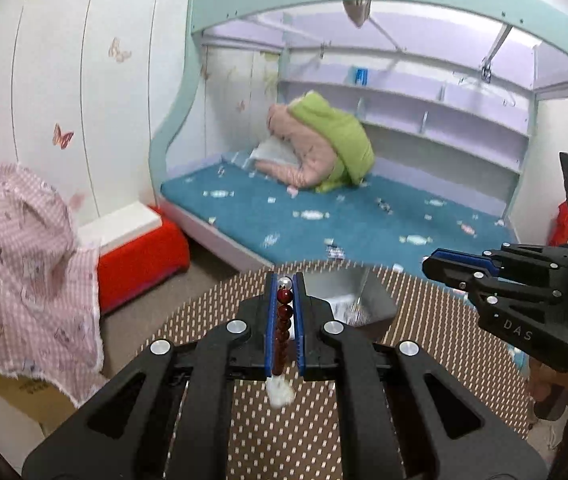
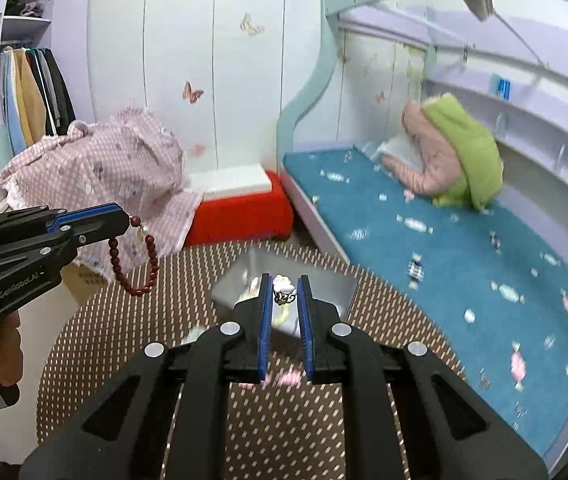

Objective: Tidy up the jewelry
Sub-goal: 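Carry the red bracelet into the box with the left tool while the right tool drops the charm in, then open and withdraw both tools from the metal box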

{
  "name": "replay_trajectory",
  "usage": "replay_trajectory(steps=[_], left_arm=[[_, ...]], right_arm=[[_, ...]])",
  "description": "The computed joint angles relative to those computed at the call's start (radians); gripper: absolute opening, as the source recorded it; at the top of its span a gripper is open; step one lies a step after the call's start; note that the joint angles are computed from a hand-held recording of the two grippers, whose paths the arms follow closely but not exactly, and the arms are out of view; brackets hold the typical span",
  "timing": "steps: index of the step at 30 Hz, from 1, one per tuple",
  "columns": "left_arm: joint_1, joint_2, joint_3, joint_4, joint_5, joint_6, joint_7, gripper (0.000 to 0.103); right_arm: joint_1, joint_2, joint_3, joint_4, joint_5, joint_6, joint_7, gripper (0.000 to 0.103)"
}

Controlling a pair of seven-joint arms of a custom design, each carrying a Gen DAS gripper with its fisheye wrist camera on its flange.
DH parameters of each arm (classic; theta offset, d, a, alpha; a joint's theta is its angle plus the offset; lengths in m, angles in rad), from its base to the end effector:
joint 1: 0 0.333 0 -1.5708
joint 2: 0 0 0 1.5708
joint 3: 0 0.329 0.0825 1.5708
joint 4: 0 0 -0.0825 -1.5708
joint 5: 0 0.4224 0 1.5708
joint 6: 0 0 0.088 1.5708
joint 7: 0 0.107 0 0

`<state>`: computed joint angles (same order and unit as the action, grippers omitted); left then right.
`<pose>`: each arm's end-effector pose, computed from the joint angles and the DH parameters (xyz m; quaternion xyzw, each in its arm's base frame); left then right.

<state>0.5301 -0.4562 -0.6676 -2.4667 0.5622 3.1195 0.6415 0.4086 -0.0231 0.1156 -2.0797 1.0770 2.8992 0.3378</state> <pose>0.4854 -0.1413 0.5156 -0.6508 0.5701 -0.3454 0.3636 0.5548 0.2605 0.5063 -0.8180 0.3289 -0.1879 0.4329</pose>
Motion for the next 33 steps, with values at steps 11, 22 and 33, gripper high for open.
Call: replay_trajectory(steps=[11,22,33], left_arm=[[-0.007,0.154,0.016,0.183,0.062,-0.016,0.034,0.008],[-0.113,0.345,0.094,0.324,0.173,-0.106,-0.005,0.008],[-0.264,0.455,0.233,0.396,0.088,-0.174,0.080,0.019]], right_arm=[[-0.042,0.108,0.018,0.167,-0.194,-0.090,0.208,0.011],[-0.096,0.218,0.039,0.282,-0.395,-0.222,0.450,0.011],[-0.123,0.292,0.056,0.352,-0.485,-0.293,0.567,0.021]])
